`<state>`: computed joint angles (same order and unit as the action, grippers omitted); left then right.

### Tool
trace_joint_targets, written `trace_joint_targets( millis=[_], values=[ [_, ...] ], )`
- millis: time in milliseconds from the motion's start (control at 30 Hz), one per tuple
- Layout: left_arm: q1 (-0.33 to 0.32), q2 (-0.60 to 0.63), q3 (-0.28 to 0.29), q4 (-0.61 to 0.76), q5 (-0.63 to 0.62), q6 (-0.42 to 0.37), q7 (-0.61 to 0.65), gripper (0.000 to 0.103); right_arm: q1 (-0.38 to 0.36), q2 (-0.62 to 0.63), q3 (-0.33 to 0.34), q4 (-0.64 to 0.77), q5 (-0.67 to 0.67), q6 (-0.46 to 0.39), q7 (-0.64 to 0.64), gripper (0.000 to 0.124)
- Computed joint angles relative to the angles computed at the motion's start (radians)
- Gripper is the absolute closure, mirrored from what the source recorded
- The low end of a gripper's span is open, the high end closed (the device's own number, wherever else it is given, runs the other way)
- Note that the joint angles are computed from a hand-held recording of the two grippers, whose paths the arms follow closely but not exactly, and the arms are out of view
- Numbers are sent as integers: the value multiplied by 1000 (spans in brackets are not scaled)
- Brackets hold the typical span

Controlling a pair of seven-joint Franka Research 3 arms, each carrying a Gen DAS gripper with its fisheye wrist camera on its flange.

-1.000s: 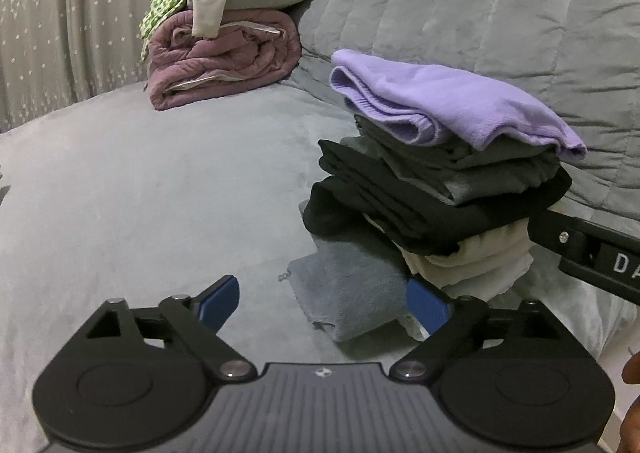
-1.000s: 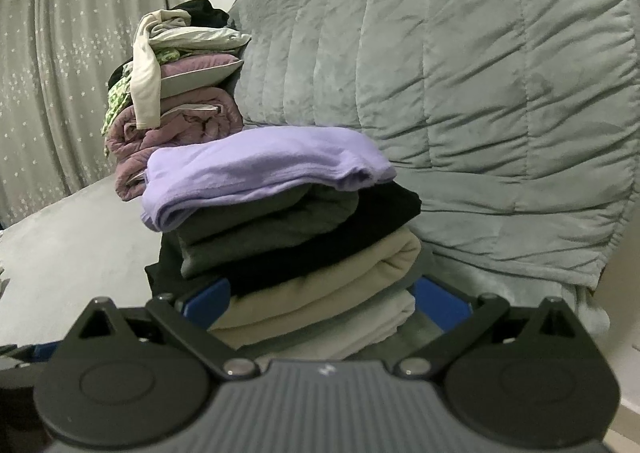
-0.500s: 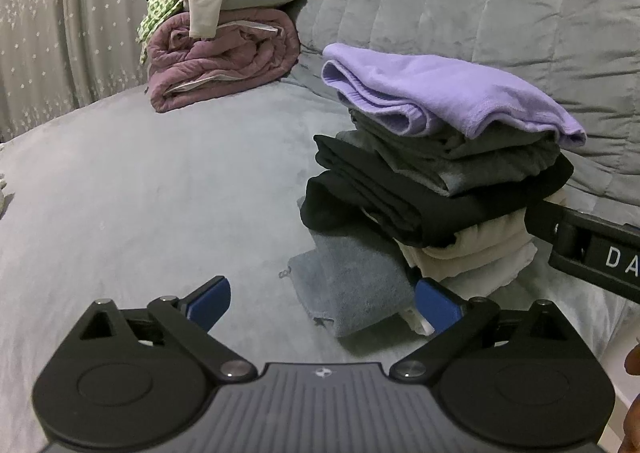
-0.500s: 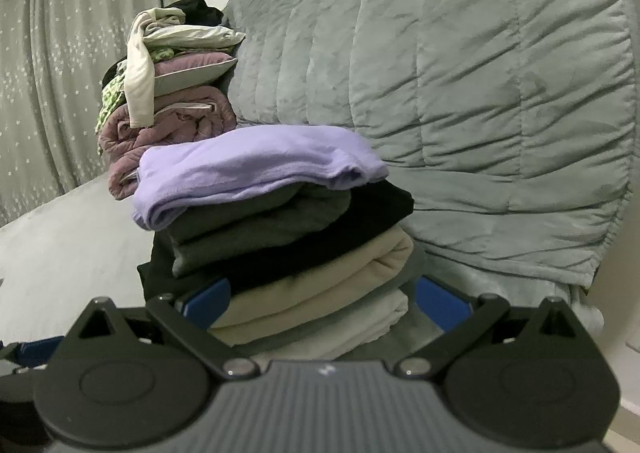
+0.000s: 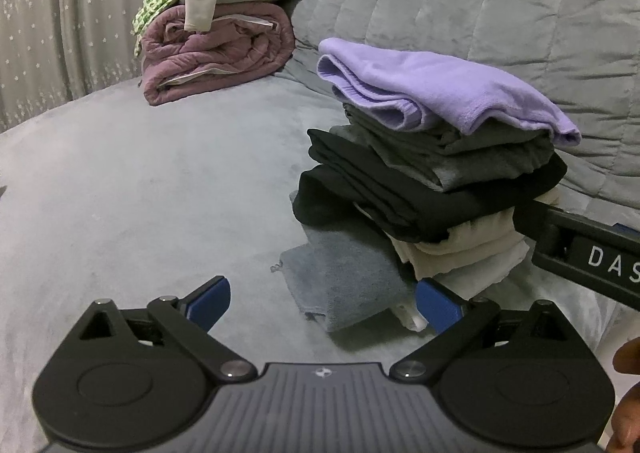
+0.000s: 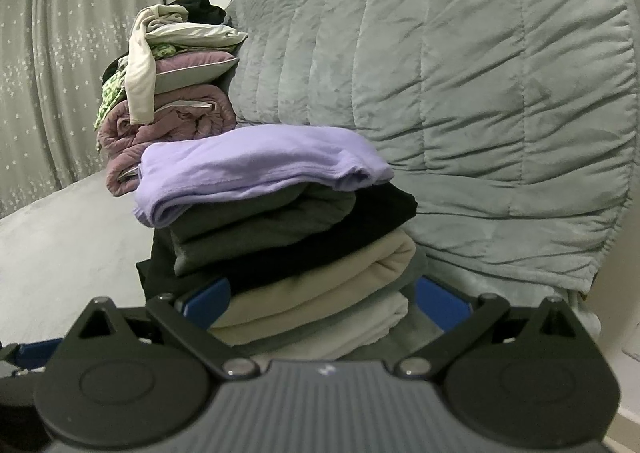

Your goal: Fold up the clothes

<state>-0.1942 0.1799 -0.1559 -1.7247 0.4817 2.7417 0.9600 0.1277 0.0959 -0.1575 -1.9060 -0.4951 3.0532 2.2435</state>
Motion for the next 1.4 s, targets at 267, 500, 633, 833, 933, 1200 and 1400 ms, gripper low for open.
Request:
trace_joint_targets(
  millis=[267,500,633,833,933,1200,1400],
  values=[
    [-6,1,4,4,26,-8,-16,3,1,4,2,4,13,-4,-16,21],
    [-9,-1,4,3,41,-16,-26,3,2,5,3,7,28,-8,-32,21],
    [-7,0,1,6,33,-19,-16,3,3,6,3,7,32,-7,-37,21],
    [-8,3,2,10,37,-21,-11,3,6,8,0,9,36,-6,-42,21],
    [-9,4,3,12,40,-22,-9,3,7,10,-1,12,38,-7,-41,21],
    [-12,6,4,16,47,-20,-11,3,10,9,-1,12,46,-10,-51,21],
    [-14,8,5,18,53,-21,-14,3,8,9,0,10,47,-8,-51,21]
  ],
)
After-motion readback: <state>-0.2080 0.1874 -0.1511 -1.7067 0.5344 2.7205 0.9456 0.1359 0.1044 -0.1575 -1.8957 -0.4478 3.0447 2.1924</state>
